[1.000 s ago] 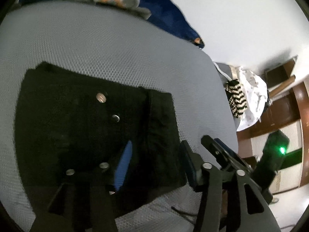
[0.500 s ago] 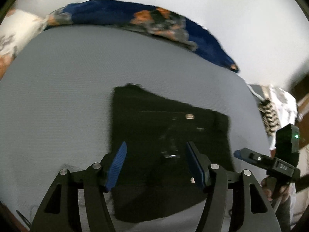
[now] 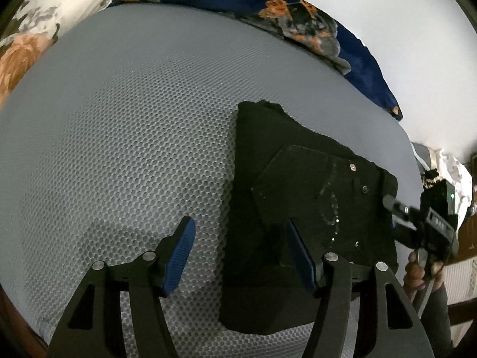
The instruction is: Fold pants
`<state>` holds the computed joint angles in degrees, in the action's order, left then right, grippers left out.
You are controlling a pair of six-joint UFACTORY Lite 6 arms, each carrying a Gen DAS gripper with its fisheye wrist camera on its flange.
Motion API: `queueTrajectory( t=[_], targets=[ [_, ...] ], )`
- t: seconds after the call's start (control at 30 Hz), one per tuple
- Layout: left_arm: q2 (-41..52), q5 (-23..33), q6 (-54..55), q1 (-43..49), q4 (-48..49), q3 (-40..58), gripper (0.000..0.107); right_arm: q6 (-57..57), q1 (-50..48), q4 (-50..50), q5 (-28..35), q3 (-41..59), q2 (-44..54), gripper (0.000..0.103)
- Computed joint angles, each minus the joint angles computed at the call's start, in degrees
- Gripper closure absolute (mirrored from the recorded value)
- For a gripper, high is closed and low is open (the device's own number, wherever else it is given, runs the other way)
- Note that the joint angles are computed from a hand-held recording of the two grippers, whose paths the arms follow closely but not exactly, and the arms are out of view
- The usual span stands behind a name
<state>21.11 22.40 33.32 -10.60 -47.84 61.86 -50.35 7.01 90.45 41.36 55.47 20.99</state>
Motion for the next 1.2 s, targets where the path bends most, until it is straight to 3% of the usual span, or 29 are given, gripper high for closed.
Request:
queueTrajectory(
  t=[0.1,0.27,0.5,0.67,0.73,0.8,0.87,0.93,1.2],
  targets=[
    [0.7,0.0,-1.0,-0.3,0.5,0.6,0.043,2.6,1.3,-1.9,-1.8,2.4,0.3,0.084],
    [1.1,-0.1,-3.0,-1.5,2.2,2.3,0.043,10.1,3.1,-6.7,-5.2,2.2,-7.0,0.091],
    [1.8,-0.6,-5.4,-4.5,4.8,5.8,0.043,20.3,2.4,-16.1,-10.0,0.2,-16.8,0.091],
    [3.3,-1.8,-6.9,-6.9,6.8,7.8,0.043,24.9,-0.7,-22.0,-13.4,-6.1,-17.6,0.092],
    [5.8,-2.3,-8.8,-7.9,8.8,9.7,0.043,28.8,0.7,-27.0,-16.2,-6.3,-16.5,0.090],
    [9.7,-2.6,-14.4,-9.3,14.9,12.5,0.043,33.7,1.9,-32.0,-17.3,-5.0,-15.7,0.080],
    [12.9,-3.0,-18.7,-10.3,20.0,14.5,0.043,41.7,3.5,-39.3,-17.7,-3.0,-14.6,0.075],
    [14.1,-4.3,-17.3,-10.4,18.4,14.4,0.041,49.1,5.0,-47.3,-17.5,-1.8,-14.7,0.072],
    [10.3,-5.7,-15.7,-11.2,17.9,9.5,0.040,63.4,8.6,-60.9,-13.9,-5.6,-22.9,0.072]
  ],
)
